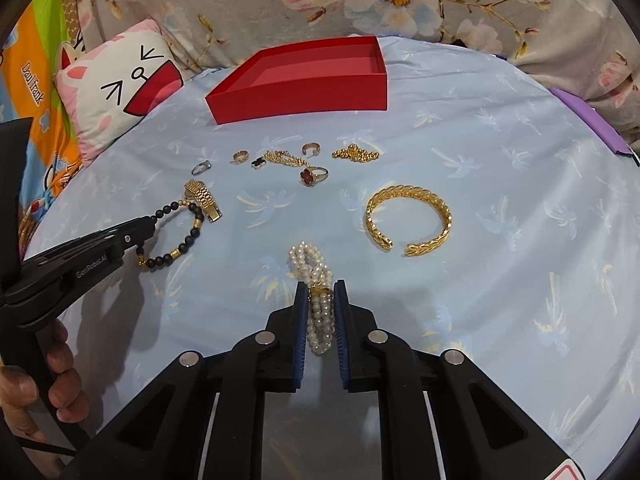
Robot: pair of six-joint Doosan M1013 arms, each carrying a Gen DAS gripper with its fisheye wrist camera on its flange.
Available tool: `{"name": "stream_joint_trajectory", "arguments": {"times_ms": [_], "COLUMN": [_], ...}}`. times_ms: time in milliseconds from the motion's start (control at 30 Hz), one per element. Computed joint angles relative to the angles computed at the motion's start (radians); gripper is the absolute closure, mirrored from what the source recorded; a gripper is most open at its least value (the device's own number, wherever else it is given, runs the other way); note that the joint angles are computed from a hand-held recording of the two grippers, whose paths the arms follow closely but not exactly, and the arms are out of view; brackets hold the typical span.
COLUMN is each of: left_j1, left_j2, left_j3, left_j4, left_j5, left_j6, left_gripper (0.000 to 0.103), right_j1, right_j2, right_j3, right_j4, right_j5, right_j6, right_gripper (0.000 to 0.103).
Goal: Organize jewelry
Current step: 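Grasp and lift the black bead bracelet with the left tool while the right tool lifts the pearls, then carry both bracelets over the red tray and open both tools to drop them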
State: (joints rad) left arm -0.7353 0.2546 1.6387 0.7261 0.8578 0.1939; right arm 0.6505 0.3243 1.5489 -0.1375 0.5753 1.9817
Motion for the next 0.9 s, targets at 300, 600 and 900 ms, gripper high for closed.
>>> {"name": "stream_joint_trajectory", "arguments": {"times_ms": [300,600,900], "left_j1": [-0.02,-0.009,0.053], "left_j2": [-0.034,-0.041,-0.005], "left_j3": [-0.025,-0.052,-0.153], "left_j4": [0.053,0.063,0.038], "left_j5": [-0.021,-0.029,-0.064], "left_j6": [0.0,0.001,0.117], "left_gripper": [0.096,0.096,0.096], "right_j1": [-0.003,-0.022,-0.061], "right_j2": [-0.014,-0.017,0.043], "right_j3": [-0.013,-0.042,-0.192], "right_j4": [-0.005,0.085,0.178], "right_j5": [-0.015,-0.03,-0.016], "right_j6": [-0.014,-0.094,-0.19], "right_gripper": [0.092,0.092,0.092]}}
